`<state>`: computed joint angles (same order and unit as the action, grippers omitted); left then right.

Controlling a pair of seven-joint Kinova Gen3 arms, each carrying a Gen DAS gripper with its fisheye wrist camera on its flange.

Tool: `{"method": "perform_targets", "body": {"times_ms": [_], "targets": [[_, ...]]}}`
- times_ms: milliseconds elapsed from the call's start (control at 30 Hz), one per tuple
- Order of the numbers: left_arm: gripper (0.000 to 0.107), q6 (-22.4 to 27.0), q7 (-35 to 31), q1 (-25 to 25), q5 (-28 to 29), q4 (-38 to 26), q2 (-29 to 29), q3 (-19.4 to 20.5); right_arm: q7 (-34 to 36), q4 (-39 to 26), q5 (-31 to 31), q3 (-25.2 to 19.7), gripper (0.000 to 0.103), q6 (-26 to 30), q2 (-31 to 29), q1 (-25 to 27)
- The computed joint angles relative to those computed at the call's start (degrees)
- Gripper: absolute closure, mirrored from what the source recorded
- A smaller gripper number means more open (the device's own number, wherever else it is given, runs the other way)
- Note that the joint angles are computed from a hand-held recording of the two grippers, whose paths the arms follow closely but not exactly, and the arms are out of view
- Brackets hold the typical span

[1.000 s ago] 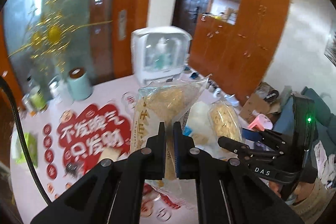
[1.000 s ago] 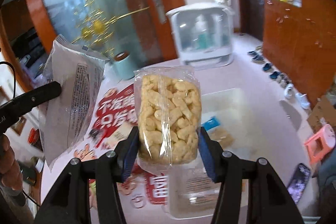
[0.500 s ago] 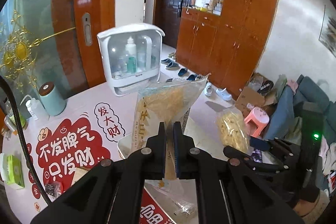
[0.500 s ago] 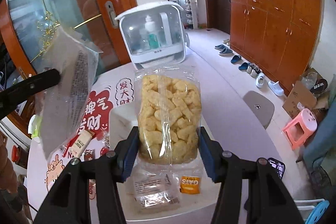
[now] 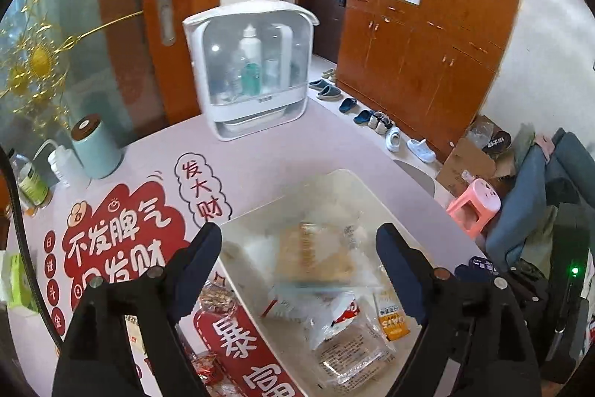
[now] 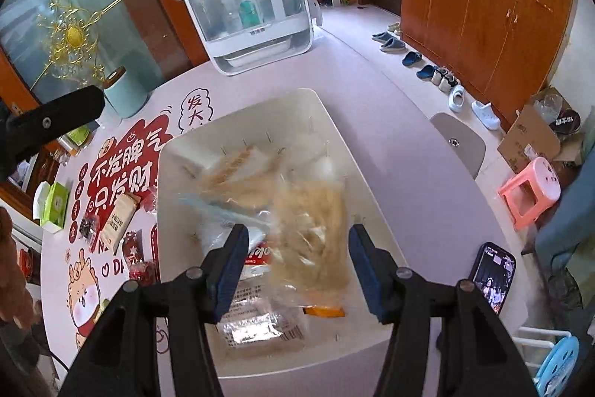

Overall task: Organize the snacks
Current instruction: 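Move both grippers back over the remaining snacks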

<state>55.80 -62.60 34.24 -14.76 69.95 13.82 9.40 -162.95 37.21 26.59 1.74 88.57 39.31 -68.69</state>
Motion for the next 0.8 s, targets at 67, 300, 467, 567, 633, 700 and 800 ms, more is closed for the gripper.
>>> {"method": "perform_targets", "body": {"times_ms": [67, 300, 467, 567, 633, 700, 800], "targets": [[0.023, 0.6, 0.7, -0.8, 1.0, 0.8, -0.7, -0.3, 0.3, -0.7, 0.2, 0.1, 0.042, 0.4, 0.2, -0.3], [0.023, 0.7, 4.1, -3.9, 2.1, 8.1, -5.5, -0.2, -0.7, -0.4, 0.7, 0.1, 0.039, -0.6, -0.3, -1.2], [0.023, 1.0, 6.3, -6.6, 2.4, 14.4, -9.7, 0.5, -0.2, -2.6, 0.9, 0.3, 0.039, -0.1, 0.5, -2.5], [0.023, 1.6, 7.1, -8.4, 2.3, 17.2, -12.3, 1.2, -0.1, -3.5, 0.6, 0.2, 0.039, -0.6, 0.8, -3.3], [0.023, 2.1, 7.8, -9.7, 1.5, 19.7, -15.1, 1.5, 0.7, -5.1, 0.5, 0.3, 0.039, -0.5, 1.5, -3.9], [0.023, 2.9, 8.3, -11.2, 0.8, 21.1, -17.2, 2.3, 2.4, -8.1, 0.2, 0.4, 0.039, -0.1, 2.9, -4.6], [0.023, 4.4, 8.8, -13.8, 0.2, 24.1, -21.6, 3.0, 5.4, -13.5, -1.0, 0.9, 0.039, 1.2, 5.5, -5.3]]}}
